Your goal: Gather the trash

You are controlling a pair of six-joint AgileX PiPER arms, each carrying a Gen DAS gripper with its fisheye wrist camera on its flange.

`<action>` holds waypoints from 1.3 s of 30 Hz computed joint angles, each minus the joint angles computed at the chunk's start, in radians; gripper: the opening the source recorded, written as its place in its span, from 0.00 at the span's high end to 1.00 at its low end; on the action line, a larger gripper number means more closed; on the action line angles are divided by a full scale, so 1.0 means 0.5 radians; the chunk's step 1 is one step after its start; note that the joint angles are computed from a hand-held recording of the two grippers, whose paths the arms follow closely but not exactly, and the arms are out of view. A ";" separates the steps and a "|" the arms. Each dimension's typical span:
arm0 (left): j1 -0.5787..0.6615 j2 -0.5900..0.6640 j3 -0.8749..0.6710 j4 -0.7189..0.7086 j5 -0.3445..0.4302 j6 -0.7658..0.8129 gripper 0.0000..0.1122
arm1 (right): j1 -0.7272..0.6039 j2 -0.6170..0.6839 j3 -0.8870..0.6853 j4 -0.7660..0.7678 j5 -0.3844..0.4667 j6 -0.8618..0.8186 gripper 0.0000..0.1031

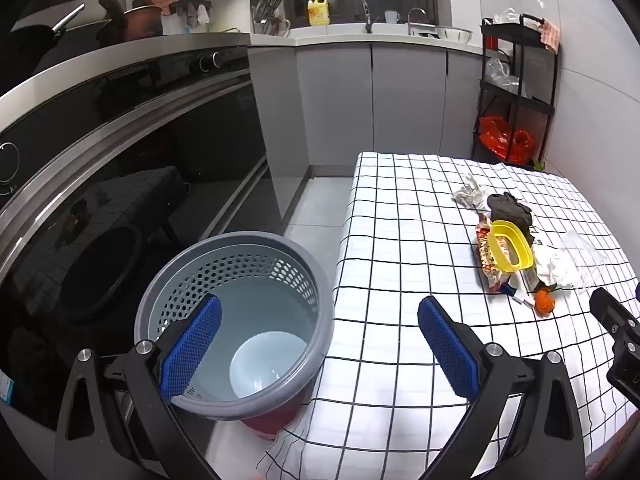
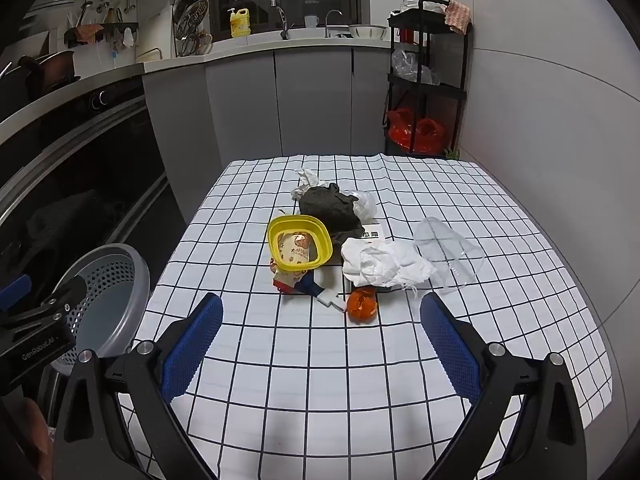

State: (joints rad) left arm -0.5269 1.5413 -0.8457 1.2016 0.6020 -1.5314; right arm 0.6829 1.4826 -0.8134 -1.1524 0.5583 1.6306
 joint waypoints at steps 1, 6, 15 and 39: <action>-0.001 -0.005 0.011 0.034 -0.010 -0.035 0.14 | -0.001 -0.004 0.002 0.001 -0.002 0.001 0.08; -0.002 -0.003 0.007 0.018 -0.008 -0.019 0.14 | -0.011 -0.021 0.013 0.015 -0.022 -0.017 0.08; -0.157 0.054 -0.107 -0.085 0.129 -0.014 0.14 | 0.005 -0.040 0.016 0.006 -0.023 -0.023 0.08; -0.097 -0.005 -0.008 0.060 -0.037 -0.112 0.14 | 0.057 -0.029 0.027 -0.127 -0.013 0.104 0.08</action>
